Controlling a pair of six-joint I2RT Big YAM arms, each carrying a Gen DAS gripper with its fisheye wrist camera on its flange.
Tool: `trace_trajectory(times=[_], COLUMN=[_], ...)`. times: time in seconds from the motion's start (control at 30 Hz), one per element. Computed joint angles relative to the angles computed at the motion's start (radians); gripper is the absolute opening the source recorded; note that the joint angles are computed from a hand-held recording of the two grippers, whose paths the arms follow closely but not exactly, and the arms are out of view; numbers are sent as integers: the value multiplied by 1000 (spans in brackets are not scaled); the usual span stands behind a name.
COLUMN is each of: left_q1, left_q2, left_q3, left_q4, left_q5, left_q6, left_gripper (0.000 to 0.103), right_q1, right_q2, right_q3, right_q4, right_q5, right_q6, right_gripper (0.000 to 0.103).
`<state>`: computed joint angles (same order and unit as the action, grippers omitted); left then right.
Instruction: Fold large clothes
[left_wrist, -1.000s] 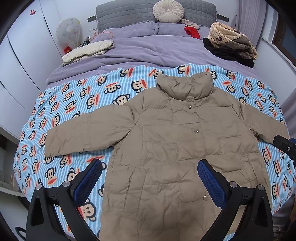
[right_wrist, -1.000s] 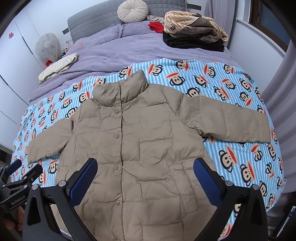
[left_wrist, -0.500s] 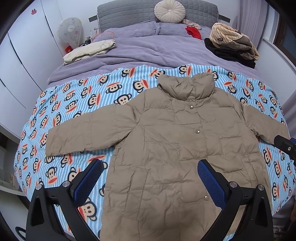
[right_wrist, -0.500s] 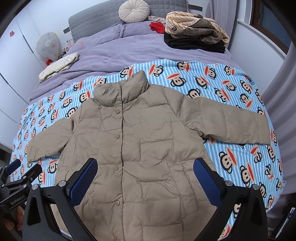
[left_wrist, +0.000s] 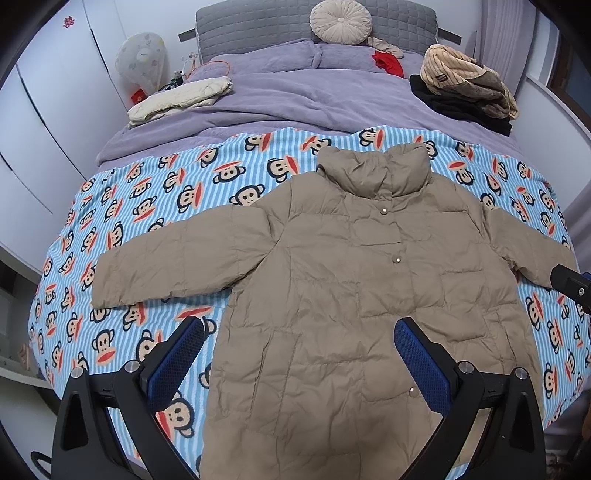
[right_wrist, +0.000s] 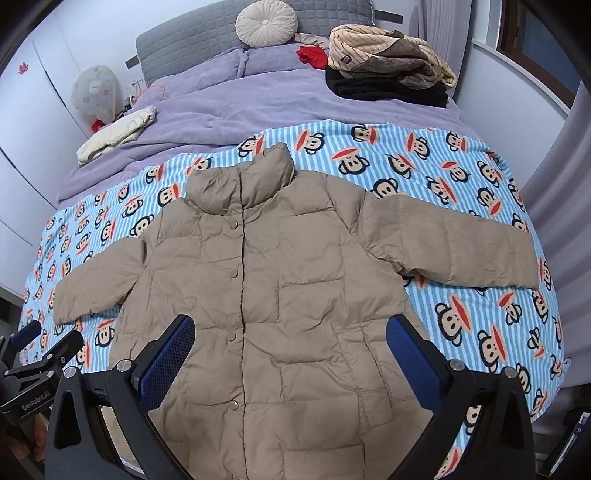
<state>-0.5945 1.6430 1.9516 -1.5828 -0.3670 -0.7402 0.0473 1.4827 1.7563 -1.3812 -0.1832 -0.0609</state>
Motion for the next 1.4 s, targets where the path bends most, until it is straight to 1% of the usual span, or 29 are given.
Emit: trace_trajectory(times=[0.4, 1.4], left_q1=[-2, 1], left_q2=[-15, -14], left_q3=[-17, -14], left_q4=[-3, -2], left_q5=[-3, -2], left_q6=[-11, -5], left_gripper=[103, 103], right_q1=[3, 6], right_q2=[-3, -14], right_q3=[-2, -6], right_q4=[1, 0], right_q5=[4, 5], right_q6=[2, 3], right_gripper=[103, 103])
